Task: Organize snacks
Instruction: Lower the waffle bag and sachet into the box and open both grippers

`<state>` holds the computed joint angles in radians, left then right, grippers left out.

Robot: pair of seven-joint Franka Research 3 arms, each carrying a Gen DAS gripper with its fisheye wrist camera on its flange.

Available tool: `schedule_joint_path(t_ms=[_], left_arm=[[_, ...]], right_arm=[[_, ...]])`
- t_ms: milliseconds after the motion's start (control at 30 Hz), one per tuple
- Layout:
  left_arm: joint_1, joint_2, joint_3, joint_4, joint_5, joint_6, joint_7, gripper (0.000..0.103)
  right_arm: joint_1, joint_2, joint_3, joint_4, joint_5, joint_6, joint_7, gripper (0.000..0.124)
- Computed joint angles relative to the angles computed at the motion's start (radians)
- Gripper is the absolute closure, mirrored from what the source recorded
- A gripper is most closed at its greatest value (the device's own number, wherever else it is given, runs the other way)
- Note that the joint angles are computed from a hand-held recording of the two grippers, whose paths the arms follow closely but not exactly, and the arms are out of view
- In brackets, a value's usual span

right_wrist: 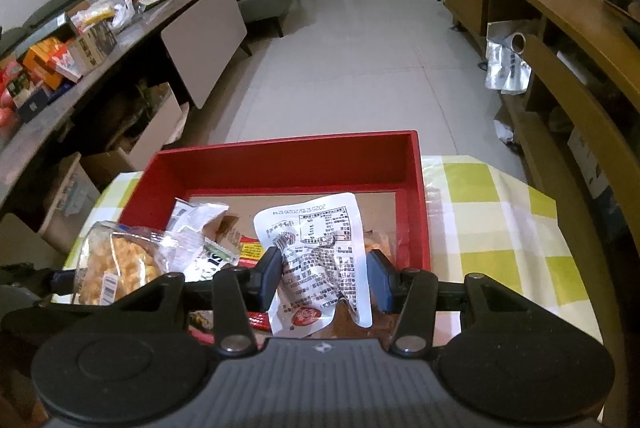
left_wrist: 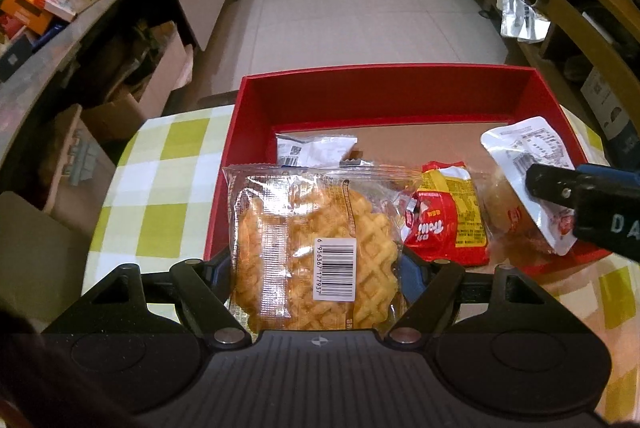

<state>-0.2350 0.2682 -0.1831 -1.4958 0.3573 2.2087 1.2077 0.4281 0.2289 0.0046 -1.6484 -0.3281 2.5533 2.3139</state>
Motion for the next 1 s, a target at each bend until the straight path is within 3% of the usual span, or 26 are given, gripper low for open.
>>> schedule_joint_path(t_ms=[767,1000], left_arm=[[-0.005,0.092,0.010,0.102,-0.022,-0.035,-0.013,0.020],[0.000,0.089,0.008,0.100,-0.037,-0.026,-0.002,0.015]], right_arm=[[0.027,0.112,-0.036,0.115,-0.019,-0.056,-0.033,0.071],[0.046,0.127,-0.047,0.138,-0.051,-0.080,-0.054,0.068]])
